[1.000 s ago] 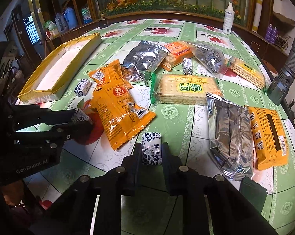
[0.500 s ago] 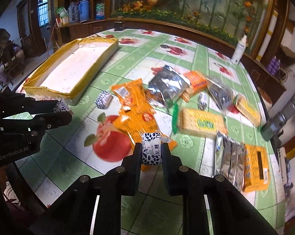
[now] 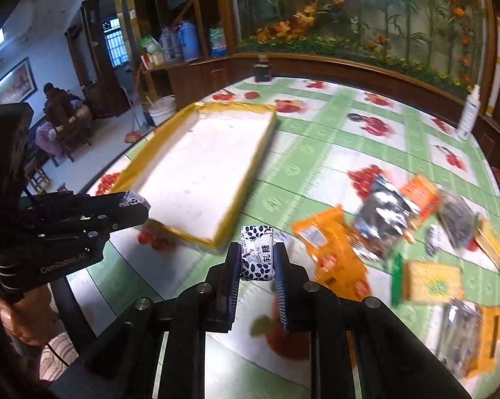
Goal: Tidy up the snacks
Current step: 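Carry both candies over the yellow-rimmed box lid and open both tools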
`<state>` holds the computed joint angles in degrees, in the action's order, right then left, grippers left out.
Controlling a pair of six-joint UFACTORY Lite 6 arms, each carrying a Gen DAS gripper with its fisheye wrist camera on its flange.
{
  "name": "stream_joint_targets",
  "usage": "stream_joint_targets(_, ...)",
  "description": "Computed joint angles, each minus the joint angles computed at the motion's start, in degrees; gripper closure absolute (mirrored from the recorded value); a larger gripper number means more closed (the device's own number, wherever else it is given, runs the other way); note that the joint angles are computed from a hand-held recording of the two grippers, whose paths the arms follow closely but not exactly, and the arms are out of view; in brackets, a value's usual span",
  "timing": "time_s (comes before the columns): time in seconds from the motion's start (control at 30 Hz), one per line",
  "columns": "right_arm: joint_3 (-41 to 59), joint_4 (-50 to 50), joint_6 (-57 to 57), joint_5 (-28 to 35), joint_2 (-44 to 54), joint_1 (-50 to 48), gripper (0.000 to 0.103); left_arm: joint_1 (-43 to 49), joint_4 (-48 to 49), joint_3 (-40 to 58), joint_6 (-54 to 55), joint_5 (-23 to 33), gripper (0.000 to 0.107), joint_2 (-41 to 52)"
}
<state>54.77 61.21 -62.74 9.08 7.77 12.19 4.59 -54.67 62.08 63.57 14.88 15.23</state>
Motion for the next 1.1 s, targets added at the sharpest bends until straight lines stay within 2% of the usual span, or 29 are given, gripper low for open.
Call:
stream_joint_targets(0.13,8.91,-0.08,1.63,0.98,7.34,3.29,0.083,2.13,3.95,5.64,-4.46,0.47,0.078,5.08)
stream_joint_targets(0.3,25.40,-9.25,12.11,5.30,19.70,6.34,0.083,2.42,9.97,11.62,-10.45,-0.08,0.078,10.40)
stream_joint_targets(0.43,39.60,-17.53,21.40,9.96,31.14,7.22,0.083,2.97,15.46,15.69,-15.60,0.78,0.078,14.57)
stream_joint_targets(0.57,49.59,-24.03,27.91,13.14,39.64,8.32,0.083,4.03,19.25,19.32,-19.60,2.90,0.078,18.18)
stream_joint_targets(0.73,54.16,-27.41,31.04,14.81,44.67,8.60,0.083,4.02,24.88,21.09,-24.94,3.42,0.076,20.39)
stream_joint_targets(0.83,54.88,-29.33,32.61,15.03,45.54,8.75,0.079,4.10,23.55,20.10,-23.29,3.48,0.067,19.66)
stream_joint_targets(0.87,54.57,-28.90,32.21,14.82,45.32,8.69,0.079,4.02,22.96,19.47,-22.68,3.34,0.061,19.05)
stream_joint_targets(0.97,51.47,-27.88,30.92,13.41,42.90,8.41,0.075,3.18,25.00,16.46,-24.49,0.43,0.049,16.35)
stream_joint_targets(1.0,49.63,-27.84,30.70,12.46,41.45,8.33,0.075,3.05,25.31,15.30,-24.81,-0.51,0.048,15.18)
stream_joint_targets(1.1,42.57,-24.17,26.83,9.80,35.79,7.74,0.066,3.59,21.99,14.50,-22.09,0.28,0.048,13.51)
